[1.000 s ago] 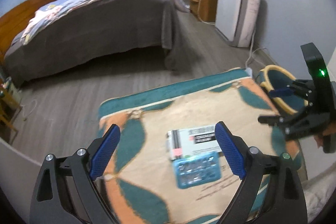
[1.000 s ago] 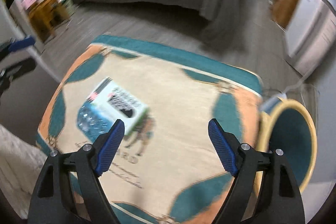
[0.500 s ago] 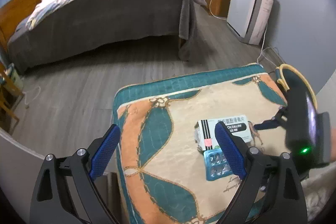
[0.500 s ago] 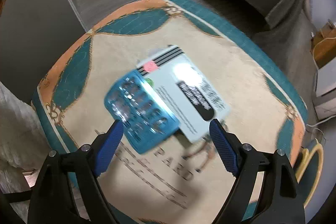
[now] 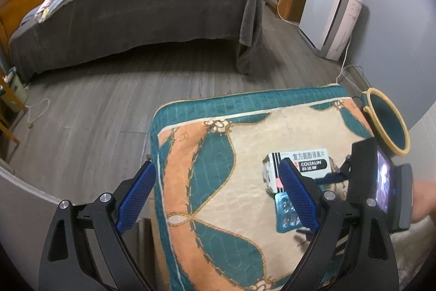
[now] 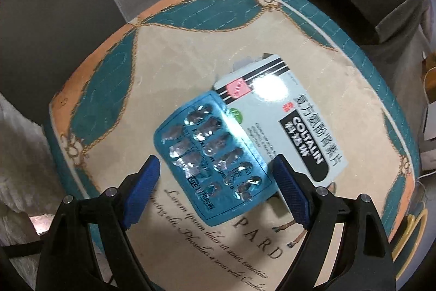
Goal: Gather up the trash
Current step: 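Move both open tools back over the blister pack and medicine box, then grasp the blue blister pack by its edge with the right tool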
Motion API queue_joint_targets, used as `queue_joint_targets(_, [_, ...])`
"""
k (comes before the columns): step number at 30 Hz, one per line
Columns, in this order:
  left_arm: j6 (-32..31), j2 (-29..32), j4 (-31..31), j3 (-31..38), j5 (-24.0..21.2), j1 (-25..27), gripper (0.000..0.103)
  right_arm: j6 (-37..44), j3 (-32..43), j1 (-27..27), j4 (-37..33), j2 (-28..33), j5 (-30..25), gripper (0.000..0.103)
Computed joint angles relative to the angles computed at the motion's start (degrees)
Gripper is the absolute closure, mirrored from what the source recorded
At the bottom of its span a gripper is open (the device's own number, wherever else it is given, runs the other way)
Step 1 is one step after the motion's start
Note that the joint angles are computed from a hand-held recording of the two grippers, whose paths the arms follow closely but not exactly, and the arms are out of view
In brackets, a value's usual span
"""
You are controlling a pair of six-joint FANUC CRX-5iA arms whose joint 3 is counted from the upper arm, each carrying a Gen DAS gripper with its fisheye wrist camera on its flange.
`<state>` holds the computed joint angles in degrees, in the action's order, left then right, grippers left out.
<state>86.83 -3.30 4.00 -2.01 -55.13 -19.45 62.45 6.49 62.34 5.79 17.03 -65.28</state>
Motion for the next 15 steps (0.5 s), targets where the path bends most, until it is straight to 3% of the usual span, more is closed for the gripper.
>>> queue_joint_targets(4, [0.0, 0.0, 0.5, -0.1, 0.1, 0.0, 0.012, 3.0, 2.6, -1.8, -7.2, 0.7, -2.4, 0.024])
queue_joint_targets(11, [0.0, 0.2, 0.1, 0.2, -0.3, -0.2, 0.012, 0.7, 1.5, 0.0, -0.4, 1.5, -1.4, 0.022])
queue_joint_targets(15, [0.3, 0.4, -0.2, 0.4, -0.8, -0.1, 0.012, 2.0, 3.1, -0.3, -0.5, 3.8, -3.2, 0.021])
